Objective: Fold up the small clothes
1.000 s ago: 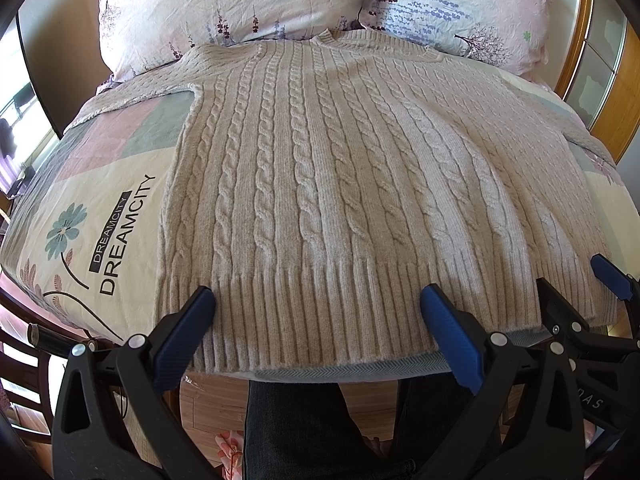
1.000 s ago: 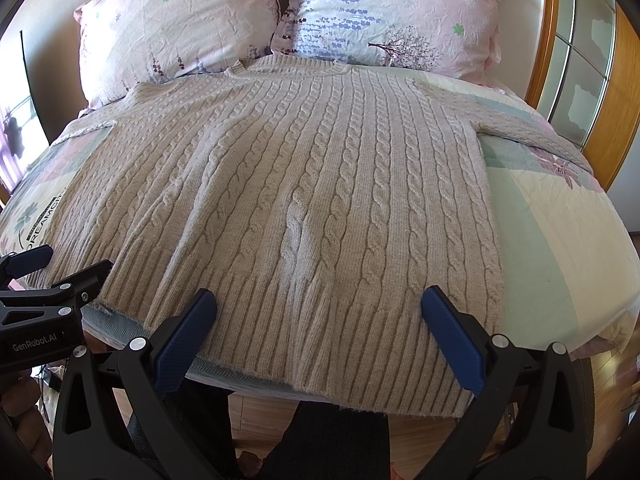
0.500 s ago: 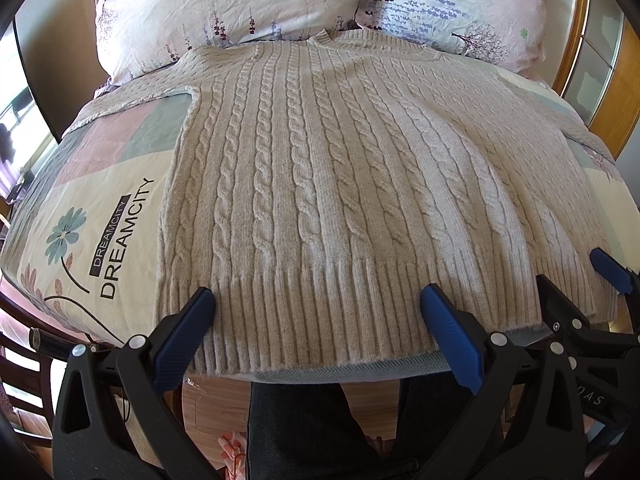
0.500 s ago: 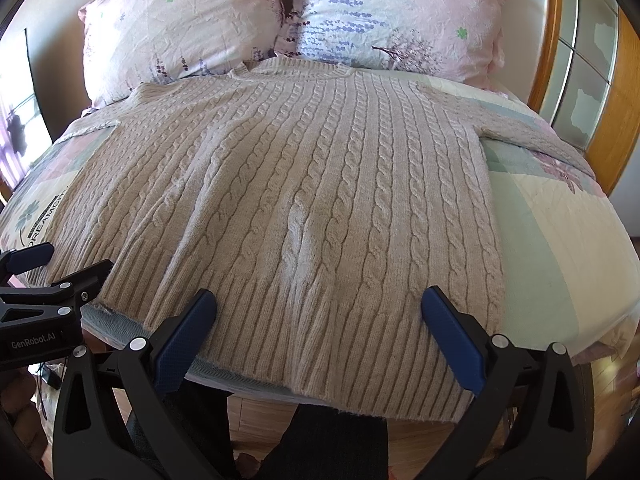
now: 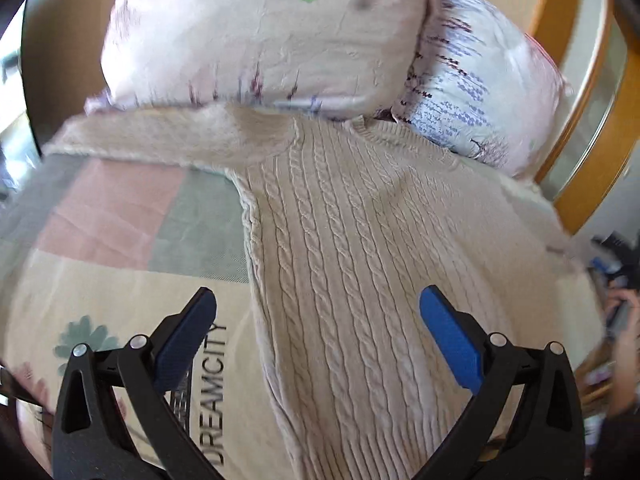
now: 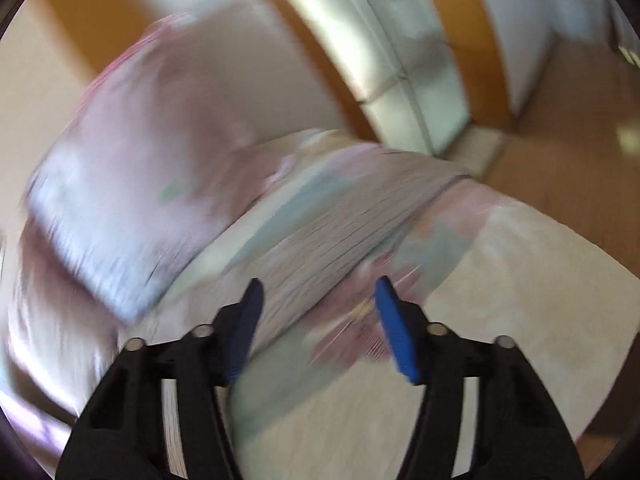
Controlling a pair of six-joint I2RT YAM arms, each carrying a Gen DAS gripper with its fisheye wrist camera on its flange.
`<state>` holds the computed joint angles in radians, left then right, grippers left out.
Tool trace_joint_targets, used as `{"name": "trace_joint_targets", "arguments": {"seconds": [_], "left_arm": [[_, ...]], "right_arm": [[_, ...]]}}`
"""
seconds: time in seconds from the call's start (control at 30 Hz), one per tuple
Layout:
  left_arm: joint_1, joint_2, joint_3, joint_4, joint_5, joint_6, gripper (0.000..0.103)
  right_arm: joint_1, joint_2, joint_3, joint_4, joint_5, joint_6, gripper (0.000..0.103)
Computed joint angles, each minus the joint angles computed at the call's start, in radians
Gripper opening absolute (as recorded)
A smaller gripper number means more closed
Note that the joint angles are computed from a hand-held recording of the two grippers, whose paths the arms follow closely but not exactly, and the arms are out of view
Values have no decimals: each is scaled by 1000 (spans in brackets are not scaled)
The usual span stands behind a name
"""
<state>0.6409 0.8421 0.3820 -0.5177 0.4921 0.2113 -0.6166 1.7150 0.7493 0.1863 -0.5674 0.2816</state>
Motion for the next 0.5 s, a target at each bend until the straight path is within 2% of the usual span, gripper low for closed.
{"name": "trace_joint_targets", "arguments": {"seconds": [0.07,0.13,0.2,0.23,0.33,0.4,0.43,0.47,0.5], "left_arm": [[85,192,62,47,103,27,101],[174,280,63,131,241,49,101],[217,313,49,237,295,24,101],[211,324,47,298,275,-7,101],[206,376,72,388,207,-52,101],[219,427,98,434,172,-97,101],[227,469,123,448,154,-122,101],[245,509,148,444,155,-123,101],[265,560,182,438,167,-127,101]], "right_arm": [[-32,157,167,-61,2,57,53],[-51,291,316,-128,6,102,52],[-66,387,405,-146,-17,173,52],[-67,407,418,-136,-27,195,51],[-77,436,439,-103,-41,224,50],[-69,457,464,-96,-34,244,37],[-55,473,484,-97,-13,258,21],[-56,484,490,-97,0,262,12],[-52,503,513,-95,0,272,12]]}}
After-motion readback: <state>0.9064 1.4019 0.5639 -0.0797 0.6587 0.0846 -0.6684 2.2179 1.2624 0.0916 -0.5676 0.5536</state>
